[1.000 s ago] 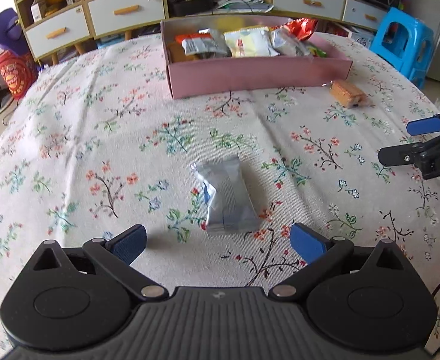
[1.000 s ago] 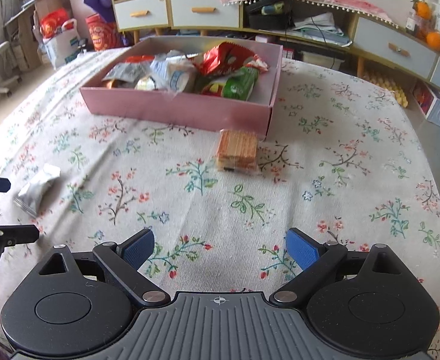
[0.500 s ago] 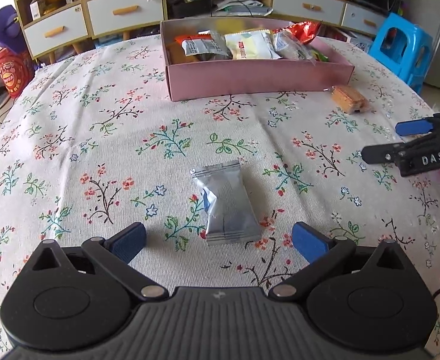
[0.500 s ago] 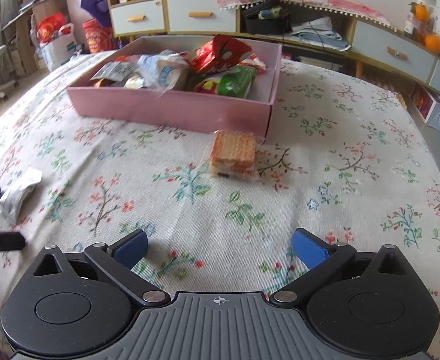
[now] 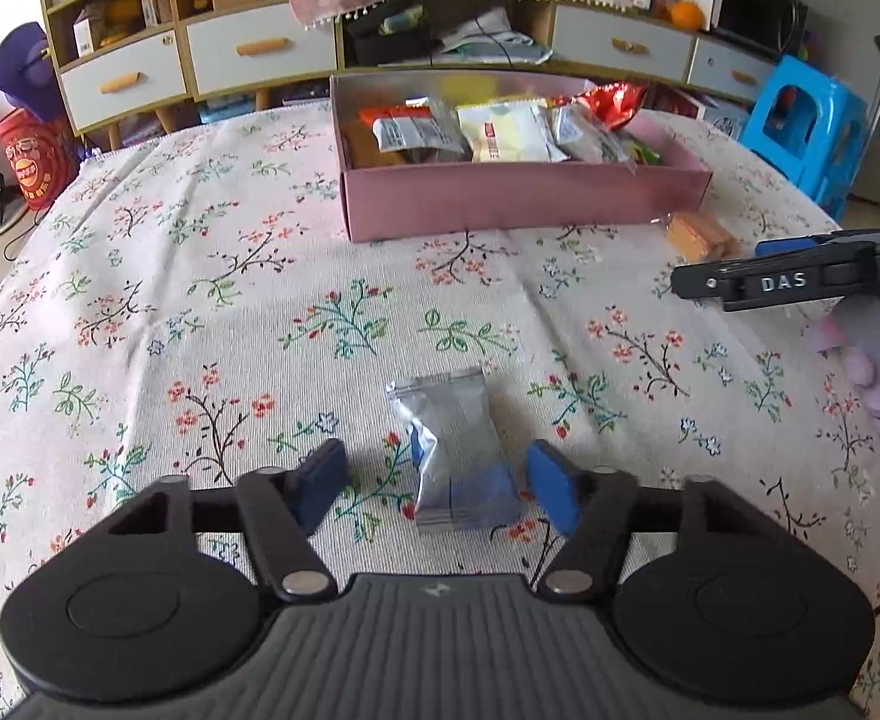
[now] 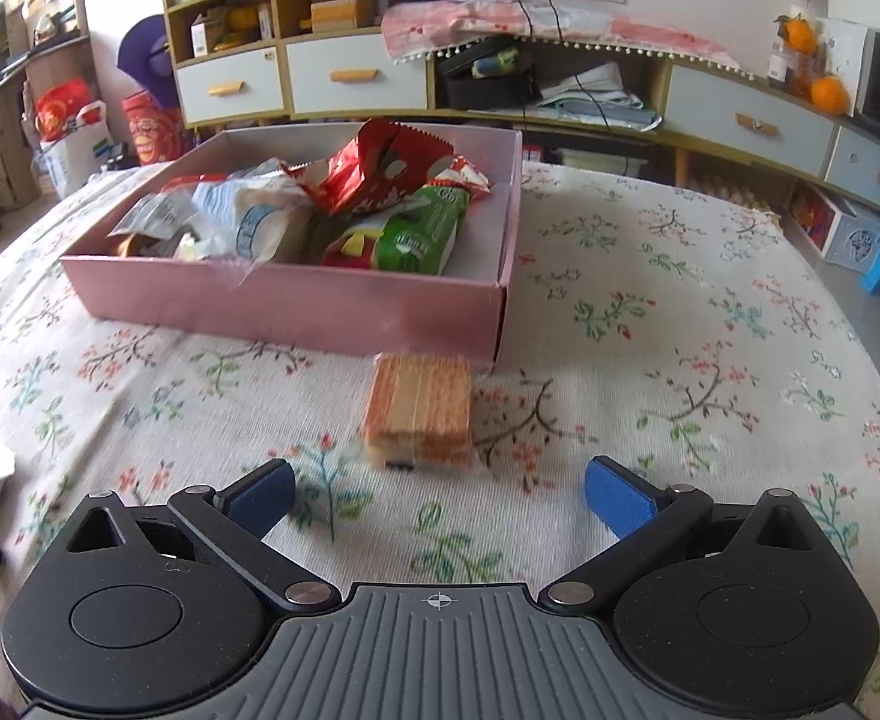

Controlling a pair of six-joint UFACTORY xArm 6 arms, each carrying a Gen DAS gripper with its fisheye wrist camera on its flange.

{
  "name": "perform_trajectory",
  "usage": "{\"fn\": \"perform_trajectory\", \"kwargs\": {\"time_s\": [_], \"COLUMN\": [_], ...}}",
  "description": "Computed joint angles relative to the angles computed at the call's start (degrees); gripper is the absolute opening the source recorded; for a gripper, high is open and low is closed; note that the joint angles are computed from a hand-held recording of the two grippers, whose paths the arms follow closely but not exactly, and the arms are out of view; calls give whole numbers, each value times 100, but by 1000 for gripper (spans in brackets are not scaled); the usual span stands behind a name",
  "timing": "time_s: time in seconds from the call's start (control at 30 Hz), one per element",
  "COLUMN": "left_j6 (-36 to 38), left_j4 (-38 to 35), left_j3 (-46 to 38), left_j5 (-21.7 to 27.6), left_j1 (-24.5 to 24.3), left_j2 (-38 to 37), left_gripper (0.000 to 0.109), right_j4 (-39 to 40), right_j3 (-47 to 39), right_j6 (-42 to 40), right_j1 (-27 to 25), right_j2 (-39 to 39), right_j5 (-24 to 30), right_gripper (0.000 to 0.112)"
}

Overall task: Organize snacks
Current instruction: 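Grasp the silver wrapped candy with the left gripper while the right grasps the wafer cake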

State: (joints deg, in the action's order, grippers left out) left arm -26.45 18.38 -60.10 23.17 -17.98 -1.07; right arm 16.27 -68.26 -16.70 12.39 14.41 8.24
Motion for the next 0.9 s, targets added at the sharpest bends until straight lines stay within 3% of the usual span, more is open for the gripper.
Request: {"fn": "perform_trajectory", "kwargs": {"time_s": [0.1, 0.17, 0.7, 0.83, 0.9], "left_j6": [181, 328, 280, 222, 225], "left_j4": [-126, -252, -476, -497, -542], "left_j3": [-18, -41, -234, -284, -302], "left_j5": [-80, -87, -57, -30, -22], "left_j1": [-8, -14, 76, 102, 110], "left_j2": [22, 37, 182, 213, 219], "left_gripper": [35, 30, 27, 27, 27], "right_j4": [-24, -61, -40, 353, 629], "right_j3": [-85, -140, -310, -337, -341], "right_j6": [45, 78, -31, -519, -818], "right_j1": [6, 9, 10, 52, 88], "right_j2": [94, 144, 256, 235, 215], "right_j5": [-78, -104, -104, -68, -47], "right_gripper": [103, 103, 101, 92, 81]}}
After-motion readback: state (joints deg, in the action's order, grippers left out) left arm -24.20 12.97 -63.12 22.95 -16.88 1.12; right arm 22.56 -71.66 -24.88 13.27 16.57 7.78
